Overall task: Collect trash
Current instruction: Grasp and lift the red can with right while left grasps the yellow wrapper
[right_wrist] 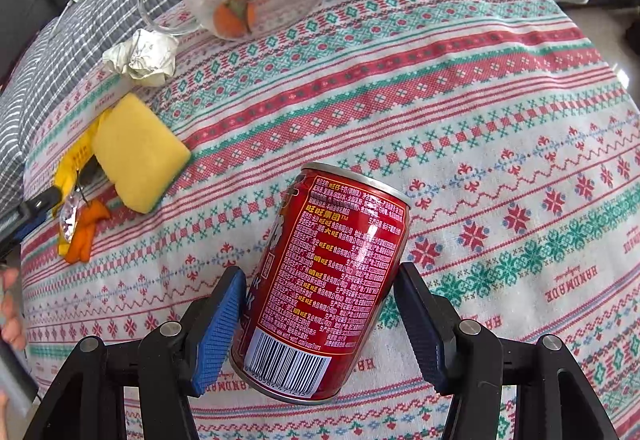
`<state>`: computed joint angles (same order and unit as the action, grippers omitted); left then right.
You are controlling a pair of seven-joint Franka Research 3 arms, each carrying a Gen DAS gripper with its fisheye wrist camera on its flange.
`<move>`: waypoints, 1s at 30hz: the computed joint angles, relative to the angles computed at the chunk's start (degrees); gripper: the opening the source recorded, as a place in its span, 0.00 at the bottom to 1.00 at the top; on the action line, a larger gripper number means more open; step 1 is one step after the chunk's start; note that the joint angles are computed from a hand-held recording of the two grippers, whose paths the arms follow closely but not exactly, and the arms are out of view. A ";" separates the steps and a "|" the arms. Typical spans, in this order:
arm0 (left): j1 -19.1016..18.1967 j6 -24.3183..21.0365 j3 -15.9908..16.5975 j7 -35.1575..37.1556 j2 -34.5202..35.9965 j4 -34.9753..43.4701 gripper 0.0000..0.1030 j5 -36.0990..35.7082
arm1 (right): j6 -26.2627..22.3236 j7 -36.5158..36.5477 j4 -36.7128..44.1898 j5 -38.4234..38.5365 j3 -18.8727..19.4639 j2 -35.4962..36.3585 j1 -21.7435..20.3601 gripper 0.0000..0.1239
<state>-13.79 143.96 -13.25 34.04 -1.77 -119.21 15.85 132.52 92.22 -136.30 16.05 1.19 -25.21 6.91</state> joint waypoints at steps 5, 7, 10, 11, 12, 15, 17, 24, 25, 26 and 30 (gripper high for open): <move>0.28 0.87 0.34 -3.63 1.26 -0.12 0.24 -1.05 | -0.07 -0.72 0.18 0.37 -0.19 0.26 0.33 0.53; 0.29 0.43 0.34 -3.84 1.14 -0.17 0.09 -1.60 | -0.19 -0.88 0.21 0.45 -0.19 0.23 0.38 0.53; 0.15 0.16 0.22 -3.26 -0.58 -1.60 0.04 -2.85 | -0.21 -0.93 0.10 0.37 -0.08 -0.09 0.36 0.53; 0.03 0.05 0.17 -2.38 -1.41 -2.20 0.03 -3.42 | -0.16 -1.04 0.02 0.41 -0.10 -0.25 0.39 0.53; -0.06 -0.05 0.12 -1.82 -2.23 -2.83 0.02 -3.71 | -0.15 -1.05 -0.14 0.46 -0.07 -0.57 0.42 0.53; -0.40 0.38 0.07 -0.29 -5.82 -5.93 0.02 -4.63 | -0.12 -1.08 -0.67 0.79 -0.02 -1.66 0.58 0.53; -0.71 0.45 0.15 0.69 -9.00 -8.60 0.02 -5.46 | -0.27 -0.94 -1.15 1.21 0.02 -2.64 0.75 0.53; -3.13 0.86 2.01 4.54 -22.23 -18.72 0.01 -11.56 | -0.45 -1.10 -2.77 2.79 0.86 -6.34 2.38 0.53; -3.43 0.49 2.25 4.83 -24.01 -19.80 0.01 -12.24 | -0.44 -1.10 -3.07 3.18 1.03 -6.93 2.81 0.53; -3.61 0.14 2.41 5.03 -25.74 -20.79 0.01 -12.66 | -0.55 -0.92 -3.31 3.54 1.30 -7.50 3.24 0.53; -3.24 -1.78 1.69 5.48 -32.25 -24.08 0.01 -11.14 | -0.50 -0.35 -3.96 4.87 2.55 -9.27 5.28 0.53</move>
